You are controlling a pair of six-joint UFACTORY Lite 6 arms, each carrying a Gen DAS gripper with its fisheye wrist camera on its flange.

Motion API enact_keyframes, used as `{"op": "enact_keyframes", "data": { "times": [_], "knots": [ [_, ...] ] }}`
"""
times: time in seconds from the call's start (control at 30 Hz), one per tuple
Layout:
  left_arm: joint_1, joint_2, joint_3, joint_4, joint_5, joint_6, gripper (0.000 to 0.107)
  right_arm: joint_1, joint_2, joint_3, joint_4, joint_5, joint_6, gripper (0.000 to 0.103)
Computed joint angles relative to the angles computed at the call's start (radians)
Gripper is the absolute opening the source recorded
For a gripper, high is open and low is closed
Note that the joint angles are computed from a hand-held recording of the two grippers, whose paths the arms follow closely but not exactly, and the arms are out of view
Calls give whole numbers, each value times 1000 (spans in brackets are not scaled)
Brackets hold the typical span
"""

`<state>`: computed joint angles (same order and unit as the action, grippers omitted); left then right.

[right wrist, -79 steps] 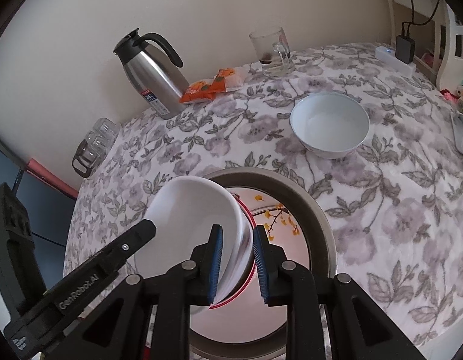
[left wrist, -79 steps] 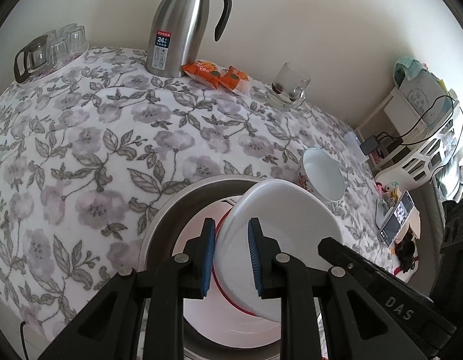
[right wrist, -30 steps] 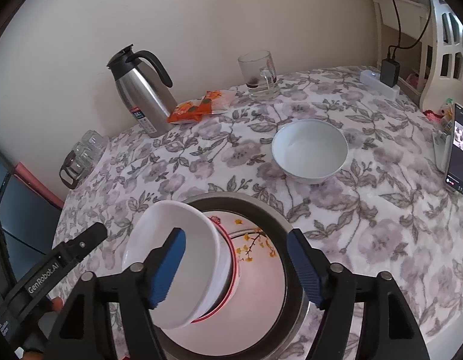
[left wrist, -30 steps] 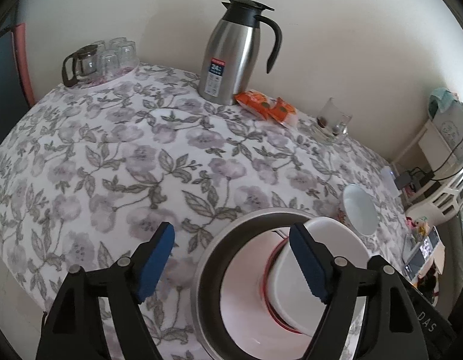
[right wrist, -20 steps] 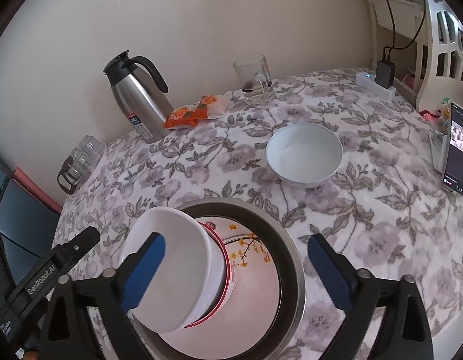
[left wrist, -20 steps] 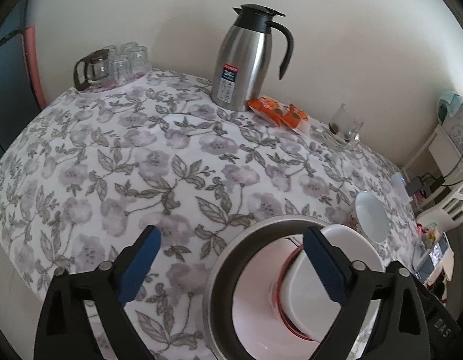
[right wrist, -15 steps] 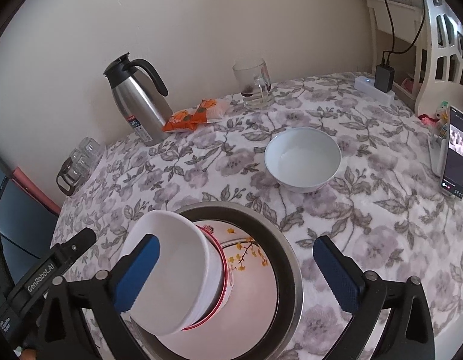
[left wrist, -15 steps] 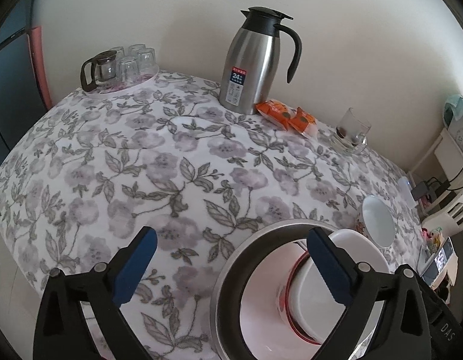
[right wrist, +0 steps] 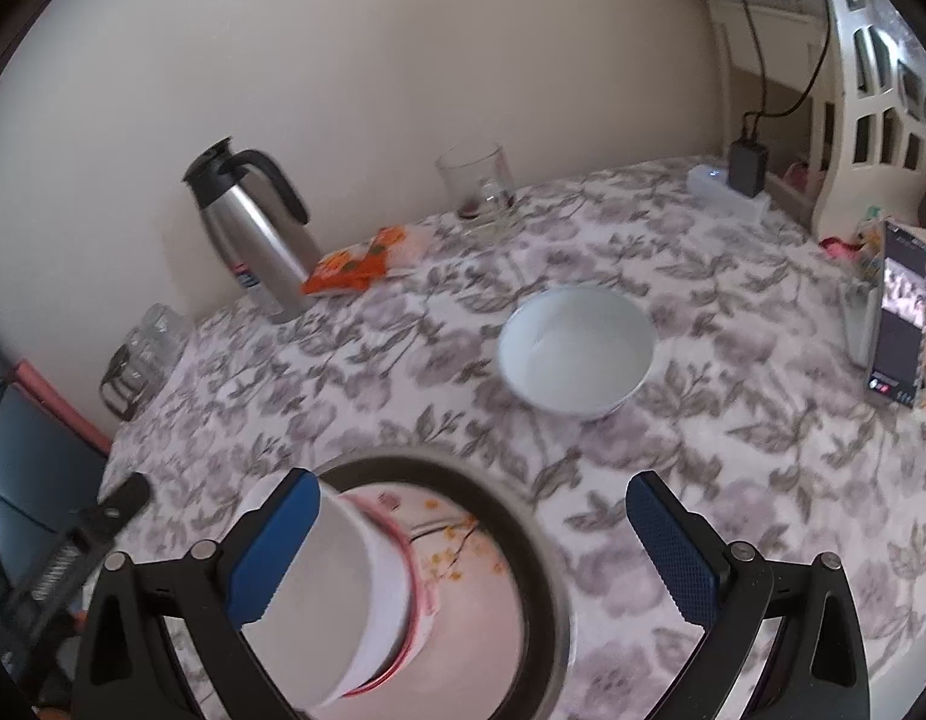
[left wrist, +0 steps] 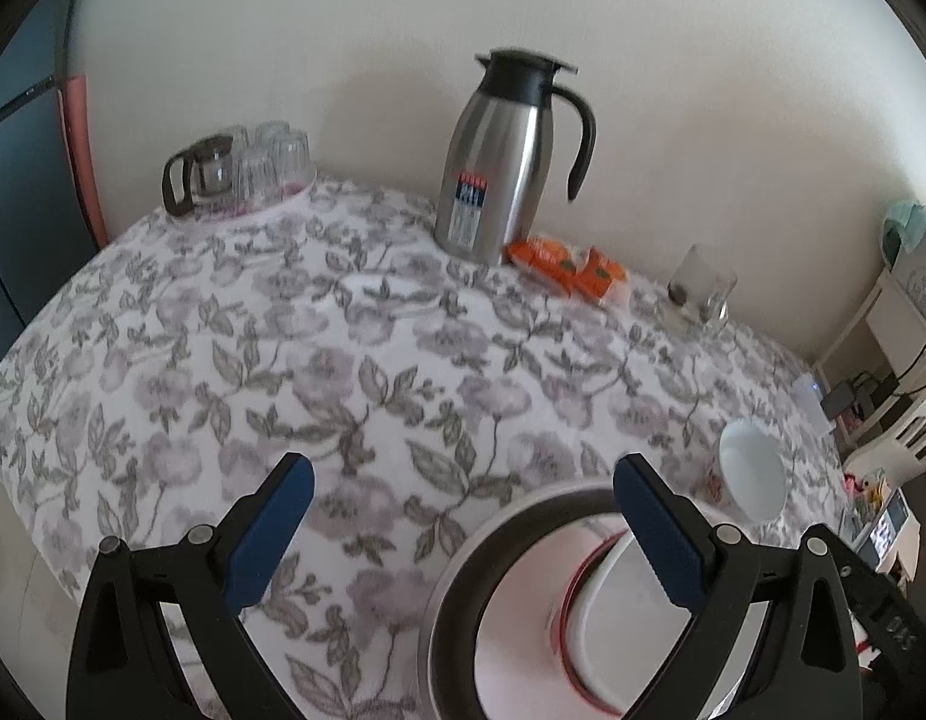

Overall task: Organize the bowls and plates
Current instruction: 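Open both grippers and raise them away from the square bowl, then move both tools to the plain white round bowl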

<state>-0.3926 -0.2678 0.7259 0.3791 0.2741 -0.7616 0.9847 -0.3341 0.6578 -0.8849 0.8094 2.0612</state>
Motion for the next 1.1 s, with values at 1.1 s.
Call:
{"op": "enact_keyframes", "data": {
  "times": [1.1],
  "knots": [
    [-353,540,696,-147,242,79,100,-636,-273,-267,162,-290,-407,97]
  ]
}}
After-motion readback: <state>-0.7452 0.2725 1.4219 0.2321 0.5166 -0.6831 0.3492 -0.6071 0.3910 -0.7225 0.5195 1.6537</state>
